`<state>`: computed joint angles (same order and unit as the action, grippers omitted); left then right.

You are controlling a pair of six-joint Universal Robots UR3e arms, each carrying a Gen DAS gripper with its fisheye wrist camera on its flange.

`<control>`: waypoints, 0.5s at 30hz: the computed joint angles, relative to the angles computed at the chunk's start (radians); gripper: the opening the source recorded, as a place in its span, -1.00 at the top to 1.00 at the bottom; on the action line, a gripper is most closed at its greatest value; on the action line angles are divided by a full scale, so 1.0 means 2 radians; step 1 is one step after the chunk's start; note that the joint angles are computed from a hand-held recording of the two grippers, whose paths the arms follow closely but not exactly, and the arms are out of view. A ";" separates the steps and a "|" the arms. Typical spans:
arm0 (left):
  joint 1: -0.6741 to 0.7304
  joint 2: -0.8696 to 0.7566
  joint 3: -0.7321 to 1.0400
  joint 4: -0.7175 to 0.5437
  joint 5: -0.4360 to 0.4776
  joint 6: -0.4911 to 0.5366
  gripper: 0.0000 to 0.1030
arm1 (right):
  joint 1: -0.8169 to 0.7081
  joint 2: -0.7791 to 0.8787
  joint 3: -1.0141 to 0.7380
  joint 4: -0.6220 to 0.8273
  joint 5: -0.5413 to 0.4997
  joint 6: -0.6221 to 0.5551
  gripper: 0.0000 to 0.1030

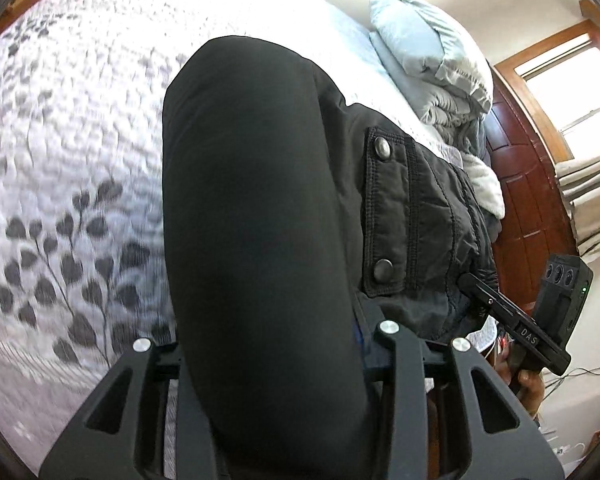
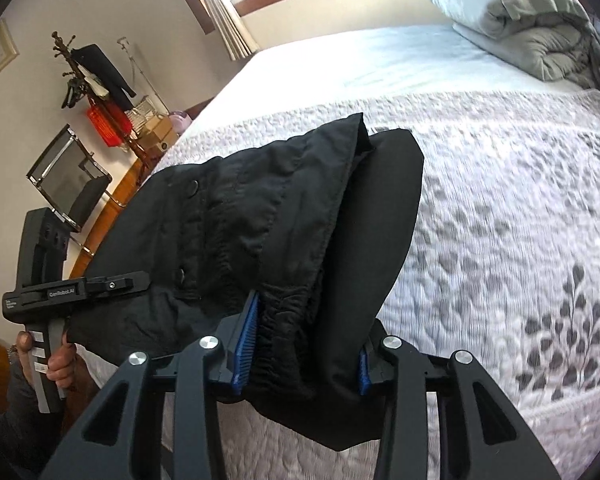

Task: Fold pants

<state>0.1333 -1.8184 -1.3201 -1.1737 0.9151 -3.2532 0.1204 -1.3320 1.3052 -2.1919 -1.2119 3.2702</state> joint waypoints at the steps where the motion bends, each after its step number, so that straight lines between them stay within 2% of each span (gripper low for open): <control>1: 0.000 -0.009 0.013 -0.001 0.001 -0.001 0.32 | 0.000 0.012 -0.017 0.002 0.001 0.001 0.22; 15: 0.023 -0.168 0.182 -0.012 0.029 -0.001 0.32 | 0.005 0.250 -0.313 0.079 0.023 0.017 0.22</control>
